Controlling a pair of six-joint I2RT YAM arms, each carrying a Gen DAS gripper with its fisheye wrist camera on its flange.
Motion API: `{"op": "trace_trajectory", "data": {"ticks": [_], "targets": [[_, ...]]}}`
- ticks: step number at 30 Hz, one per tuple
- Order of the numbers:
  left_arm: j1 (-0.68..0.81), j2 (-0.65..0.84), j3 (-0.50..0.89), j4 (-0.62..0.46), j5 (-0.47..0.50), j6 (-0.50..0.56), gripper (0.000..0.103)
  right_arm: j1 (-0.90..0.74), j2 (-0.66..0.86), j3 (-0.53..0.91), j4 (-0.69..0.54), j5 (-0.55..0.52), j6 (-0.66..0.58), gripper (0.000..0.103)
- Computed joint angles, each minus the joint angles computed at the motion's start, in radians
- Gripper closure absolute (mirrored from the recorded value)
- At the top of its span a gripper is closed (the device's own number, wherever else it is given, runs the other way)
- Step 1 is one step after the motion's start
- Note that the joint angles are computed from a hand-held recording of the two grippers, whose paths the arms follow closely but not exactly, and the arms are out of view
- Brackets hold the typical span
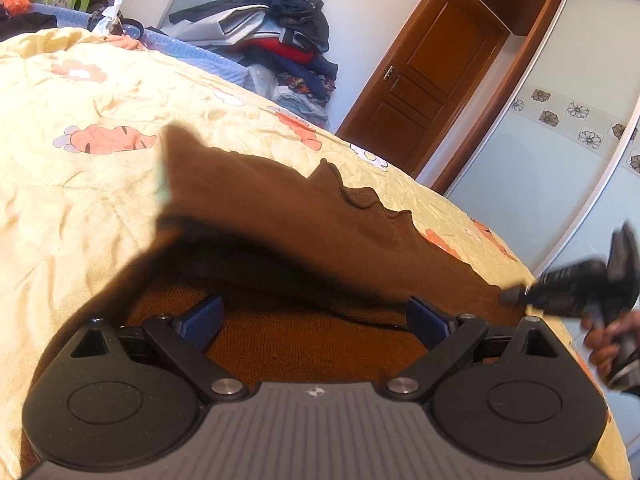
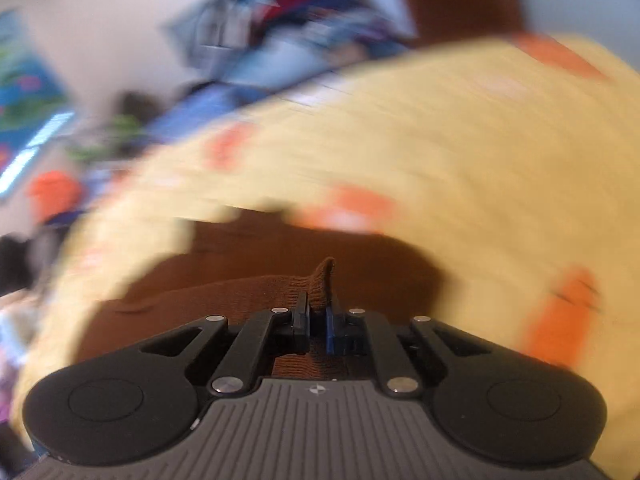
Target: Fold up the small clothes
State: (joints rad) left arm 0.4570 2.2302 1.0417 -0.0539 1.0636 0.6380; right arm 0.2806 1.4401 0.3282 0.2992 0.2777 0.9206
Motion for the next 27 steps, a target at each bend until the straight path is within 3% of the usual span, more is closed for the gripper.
{"op": "trace_trajectory", "data": {"ticks": [3, 5, 7, 8, 9, 10, 11, 14, 16, 17, 18, 19, 20, 23, 25, 27], "targets": [[0.001, -0.023, -0.007, -0.022, -0.018, 0.012, 0.004, -0.026, 0.085, -0.074, 0.142, -0.043, 0.029, 0.088], [0.016, -0.061, 0.010, -0.107, -0.027, 0.035, 0.004, 0.012, 0.095, -0.094, 0.195, -0.019, 0.054, 0.081], [0.060, -0.071, 0.076, -0.211, 0.059, 0.011, 0.004, 0.043, 0.064, -0.097, 0.178, 0.020, 0.070, 0.060], [0.076, -0.071, 0.101, -0.187, 0.099, -0.062, 0.004, 0.046, 0.022, -0.105, 0.160, 0.043, 0.058, 0.044], [0.074, -0.077, 0.110, -0.097, 0.092, -0.185, 0.004, 0.057, -0.035, -0.127, 0.143, 0.083, 0.050, 0.033], [0.057, -0.069, 0.146, -0.045, 0.043, -0.283, 0.004, 0.061, -0.088, -0.147, 0.127, 0.121, 0.043, 0.031], [0.031, -0.034, 0.220, -0.063, -0.015, -0.330, 0.004, 0.015, -0.124, -0.159, 0.123, 0.111, 0.017, 0.030], [-0.056, 0.143, 0.525, -0.260, -0.184, -0.388, 0.005, -0.115, -0.036, -0.166, 0.210, 0.030, 0.005, 0.030], [-0.091, 0.231, 0.669, -0.354, -0.217, -0.393, 0.017, -0.157, 0.095, -0.128, 0.274, -0.030, -0.006, 0.032], [-0.107, 0.252, 0.709, -0.386, -0.212, -0.366, 0.042, -0.163, 0.157, -0.101, 0.294, -0.051, -0.011, 0.037], [-0.128, 0.259, 0.724, -0.397, -0.223, -0.328, 0.084, -0.158, 0.208, -0.078, 0.316, -0.057, -0.016, 0.056], [-0.154, 0.235, 0.690, -0.353, -0.274, -0.307, 0.091, -0.144, 0.252, -0.059, 0.344, -0.045, -0.031, 0.074], [-0.173, 0.194, 0.614, -0.249, -0.329, -0.309, 0.092, -0.128, 0.290, -0.037, 0.354, -0.047, -0.046, 0.085], [-0.176, 0.087, 0.398, 0.073, -0.374, -0.292, 0.096, -0.069, 0.267, -0.027, 0.321, 0.040, -0.072, 0.088], [-0.184, 0.098, 0.387, 0.093, -0.416, -0.206, 0.097, -0.082, 0.219, -0.105, 0.402, 0.054, -0.057, 0.089], [-0.190, 0.140, 0.388, 0.114, -0.484, -0.162, 0.096, -0.132, 0.280, -0.137, 0.468, 0.015, -0.052, 0.094]]}}
